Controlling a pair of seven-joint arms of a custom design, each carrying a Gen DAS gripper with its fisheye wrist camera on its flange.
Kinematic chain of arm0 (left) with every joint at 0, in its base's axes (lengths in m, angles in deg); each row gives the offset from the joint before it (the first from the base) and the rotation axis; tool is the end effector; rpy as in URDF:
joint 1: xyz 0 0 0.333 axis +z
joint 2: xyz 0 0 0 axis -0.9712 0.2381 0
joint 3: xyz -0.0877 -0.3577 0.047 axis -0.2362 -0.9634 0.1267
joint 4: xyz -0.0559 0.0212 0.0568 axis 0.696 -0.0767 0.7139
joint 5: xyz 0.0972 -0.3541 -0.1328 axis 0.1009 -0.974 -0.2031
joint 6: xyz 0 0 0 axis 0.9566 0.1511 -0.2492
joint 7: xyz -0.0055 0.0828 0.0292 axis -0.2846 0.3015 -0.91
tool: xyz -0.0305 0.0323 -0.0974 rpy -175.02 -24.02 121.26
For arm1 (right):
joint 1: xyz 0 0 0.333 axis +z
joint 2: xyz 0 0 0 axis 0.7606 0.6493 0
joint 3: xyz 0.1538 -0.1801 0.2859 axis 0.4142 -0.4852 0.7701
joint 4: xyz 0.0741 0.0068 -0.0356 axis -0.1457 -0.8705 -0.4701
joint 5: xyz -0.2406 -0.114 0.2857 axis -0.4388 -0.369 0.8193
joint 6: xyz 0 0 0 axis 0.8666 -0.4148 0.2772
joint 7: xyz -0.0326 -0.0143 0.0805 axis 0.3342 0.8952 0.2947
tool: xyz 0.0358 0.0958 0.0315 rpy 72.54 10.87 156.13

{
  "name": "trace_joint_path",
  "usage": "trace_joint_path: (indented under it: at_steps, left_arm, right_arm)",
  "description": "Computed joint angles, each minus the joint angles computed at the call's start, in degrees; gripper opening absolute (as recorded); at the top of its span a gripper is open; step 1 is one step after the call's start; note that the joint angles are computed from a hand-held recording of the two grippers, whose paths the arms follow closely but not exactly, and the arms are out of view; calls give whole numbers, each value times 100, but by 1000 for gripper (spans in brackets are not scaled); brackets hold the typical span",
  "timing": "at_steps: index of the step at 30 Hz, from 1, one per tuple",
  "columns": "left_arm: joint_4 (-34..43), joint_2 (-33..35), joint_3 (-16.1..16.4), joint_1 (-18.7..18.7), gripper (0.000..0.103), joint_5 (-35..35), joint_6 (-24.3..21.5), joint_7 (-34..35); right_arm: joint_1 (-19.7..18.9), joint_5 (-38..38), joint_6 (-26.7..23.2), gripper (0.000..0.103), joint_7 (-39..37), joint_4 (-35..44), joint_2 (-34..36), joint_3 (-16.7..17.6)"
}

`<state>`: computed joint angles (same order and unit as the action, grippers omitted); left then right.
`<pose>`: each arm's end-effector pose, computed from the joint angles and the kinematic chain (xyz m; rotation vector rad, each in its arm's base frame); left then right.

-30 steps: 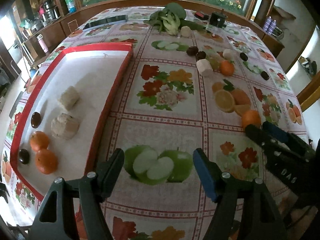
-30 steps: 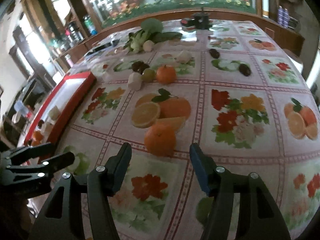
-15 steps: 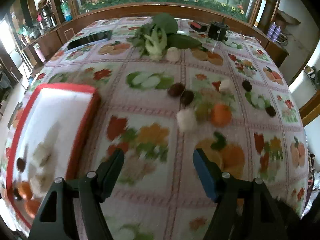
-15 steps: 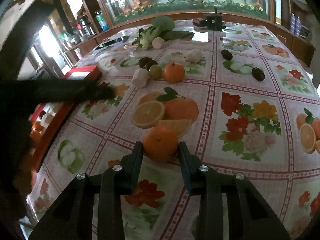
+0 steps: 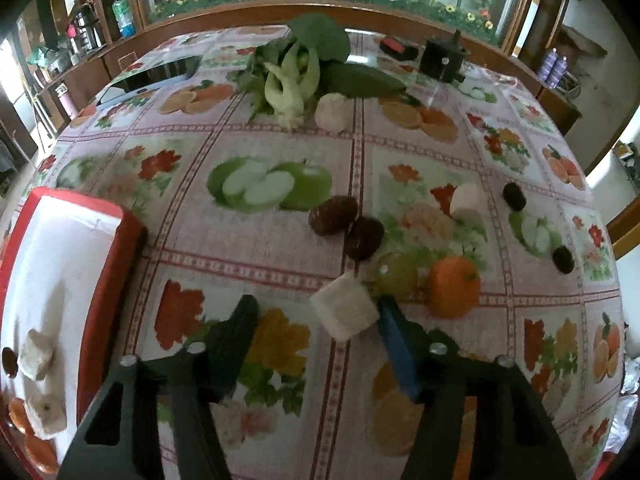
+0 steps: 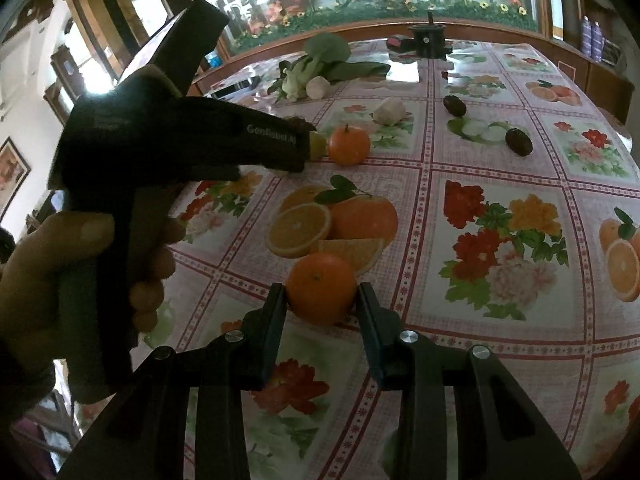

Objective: Organize fruits
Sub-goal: 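Grasp an orange with the right gripper while the left gripper grasps a white cube, then carry the white cube in the left gripper and orange in the right to the tray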

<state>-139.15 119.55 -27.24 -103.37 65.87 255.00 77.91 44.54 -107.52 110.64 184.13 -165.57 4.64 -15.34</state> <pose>0.6709 -0.1315 0.2541 -2.2424 1.5886 -0.4755 0.6019 0.2962 0.2375 -2.0876 1.2702 -0.0877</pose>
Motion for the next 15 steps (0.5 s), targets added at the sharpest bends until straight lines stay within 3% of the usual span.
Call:
trace_joint_path:
  at_steps: [2,6,10,15]
  left_arm:
    - [-61,-31,-219,213,37,-52,237,172]
    - [-250,-92,-426,394,37,-274,587,563]
    - [-601,-297,-1057,947,37,-598,942,1029]
    - [-1137,-573,-1312,1127,37,-870,1353,1473]
  right_arm:
    - [70,29,36,36,38,-14,-30,-70]
    - [156,35,24,35,86,-1,-68,-162]
    - [201,90,38,35,181,-82,-160,-245]
    - [225,126,127,35,354,-223,-278,-337]
